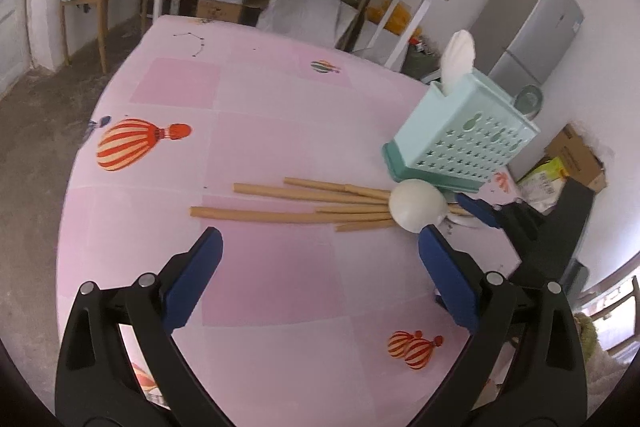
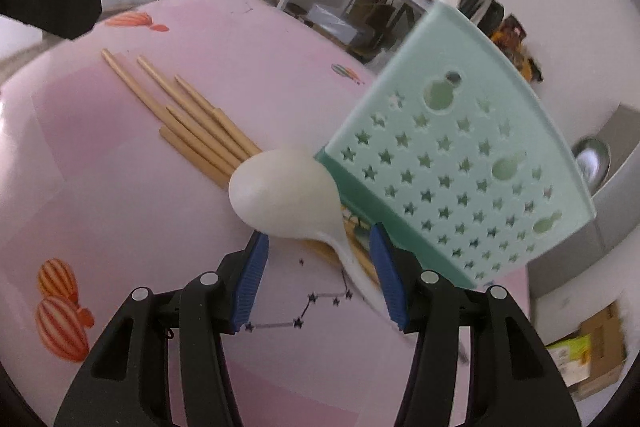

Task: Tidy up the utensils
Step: 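Reach the right gripper to the white rice ladle and grasp its handle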

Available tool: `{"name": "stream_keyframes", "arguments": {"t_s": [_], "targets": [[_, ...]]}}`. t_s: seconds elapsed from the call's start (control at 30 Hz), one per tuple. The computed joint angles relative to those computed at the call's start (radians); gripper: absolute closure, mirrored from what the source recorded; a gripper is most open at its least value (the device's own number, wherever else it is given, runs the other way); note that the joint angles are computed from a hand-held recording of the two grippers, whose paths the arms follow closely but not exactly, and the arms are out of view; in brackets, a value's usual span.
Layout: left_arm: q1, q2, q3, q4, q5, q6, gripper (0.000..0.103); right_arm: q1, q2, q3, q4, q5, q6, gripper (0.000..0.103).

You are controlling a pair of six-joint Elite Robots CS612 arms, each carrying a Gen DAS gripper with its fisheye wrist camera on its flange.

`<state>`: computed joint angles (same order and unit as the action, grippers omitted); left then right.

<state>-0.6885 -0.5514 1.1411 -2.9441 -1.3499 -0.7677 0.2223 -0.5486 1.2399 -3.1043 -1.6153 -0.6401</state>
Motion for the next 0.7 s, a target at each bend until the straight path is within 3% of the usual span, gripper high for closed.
{"name": "stream_keyframes", "arguments": {"t_s": [0.07, 0.23, 0.7], "targets": [[0.001, 0.002, -0.003, 0.006, -0.007, 0.0, 0.009, 0.01, 0.01, -0.009, -0.021, -0.028, -0.025, 0.053], [0.006, 0.006, -0.005, -0.009, -0.035, 0.006, 0.009, 0.031, 0.028, -0.024, -0.068, -0.082, -0.054, 0.067], [0.012, 0.008, -0.003, -0.022, -0.077, 0.037, 0.009, 0.029, 0.025, -0.007, -0.17, -0.092, -0.023, 0.099]]}}
